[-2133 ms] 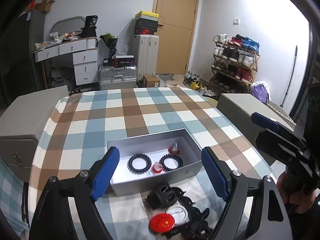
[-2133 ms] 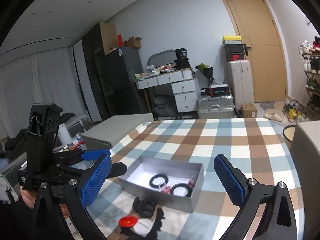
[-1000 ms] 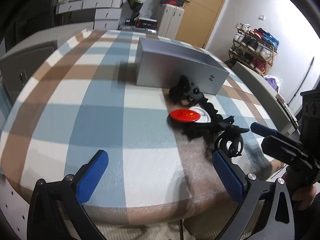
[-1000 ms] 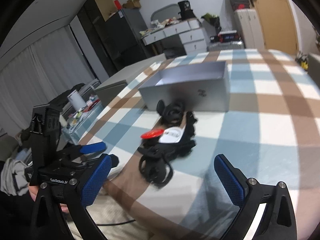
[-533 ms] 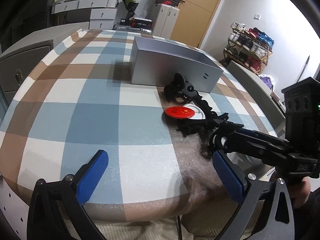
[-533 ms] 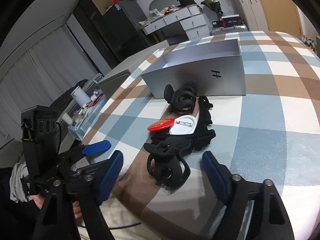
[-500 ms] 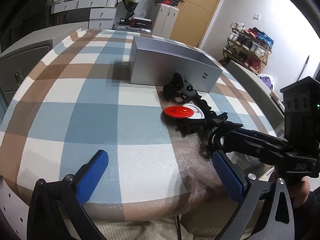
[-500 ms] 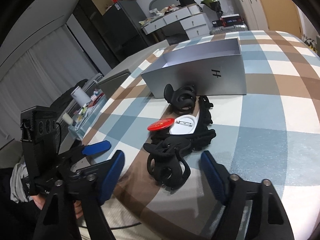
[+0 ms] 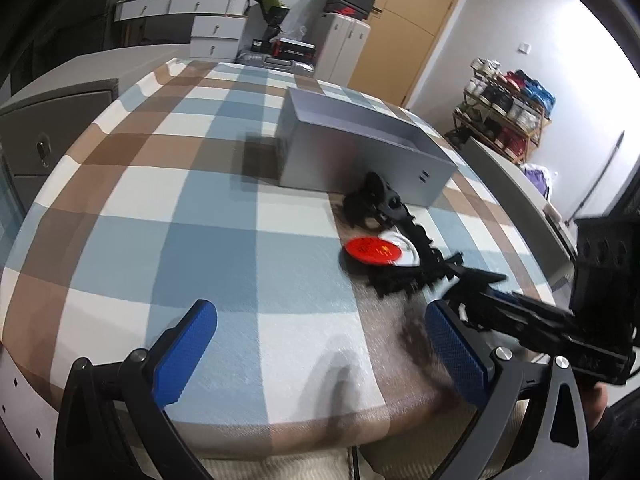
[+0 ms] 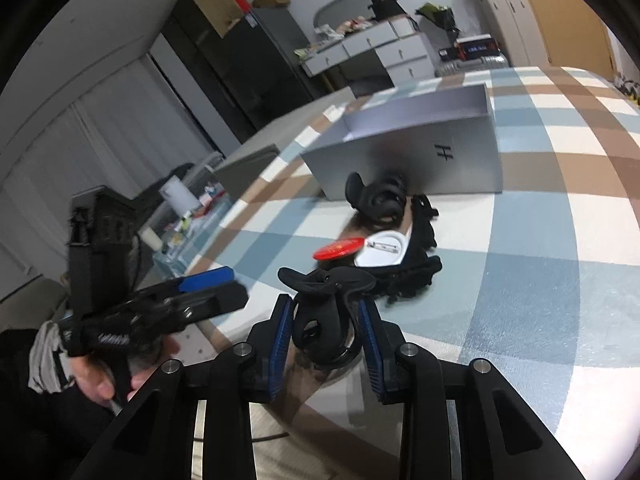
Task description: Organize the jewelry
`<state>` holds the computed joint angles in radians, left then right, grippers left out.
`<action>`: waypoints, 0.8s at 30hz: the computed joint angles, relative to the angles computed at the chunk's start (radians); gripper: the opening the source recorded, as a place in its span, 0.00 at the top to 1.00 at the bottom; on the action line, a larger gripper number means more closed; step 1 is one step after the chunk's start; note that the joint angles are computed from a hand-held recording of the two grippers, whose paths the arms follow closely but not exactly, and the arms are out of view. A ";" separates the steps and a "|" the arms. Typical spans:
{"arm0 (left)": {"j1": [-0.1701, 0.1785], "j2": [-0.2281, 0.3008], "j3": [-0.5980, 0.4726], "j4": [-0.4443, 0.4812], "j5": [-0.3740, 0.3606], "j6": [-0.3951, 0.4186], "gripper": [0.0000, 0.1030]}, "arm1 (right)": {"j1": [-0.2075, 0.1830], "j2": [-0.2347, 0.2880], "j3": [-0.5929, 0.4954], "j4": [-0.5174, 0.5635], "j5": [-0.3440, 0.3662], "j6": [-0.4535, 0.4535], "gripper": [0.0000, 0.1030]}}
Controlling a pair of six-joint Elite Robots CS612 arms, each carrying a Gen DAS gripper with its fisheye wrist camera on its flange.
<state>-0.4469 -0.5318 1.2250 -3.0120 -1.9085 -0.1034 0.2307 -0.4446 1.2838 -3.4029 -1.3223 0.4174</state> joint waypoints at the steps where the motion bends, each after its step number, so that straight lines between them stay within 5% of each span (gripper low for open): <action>1: 0.001 0.001 -0.004 0.003 -0.001 -0.008 0.02 | -0.002 -0.001 0.005 -0.017 0.003 0.005 0.69; 19: -0.016 0.072 -0.192 0.163 -0.104 -0.013 0.02 | -0.027 -0.021 0.084 -0.173 -0.039 0.080 0.68; 24: -0.034 0.086 -0.237 0.192 -0.039 0.041 0.03 | -0.036 -0.023 0.105 -0.202 -0.047 0.093 0.68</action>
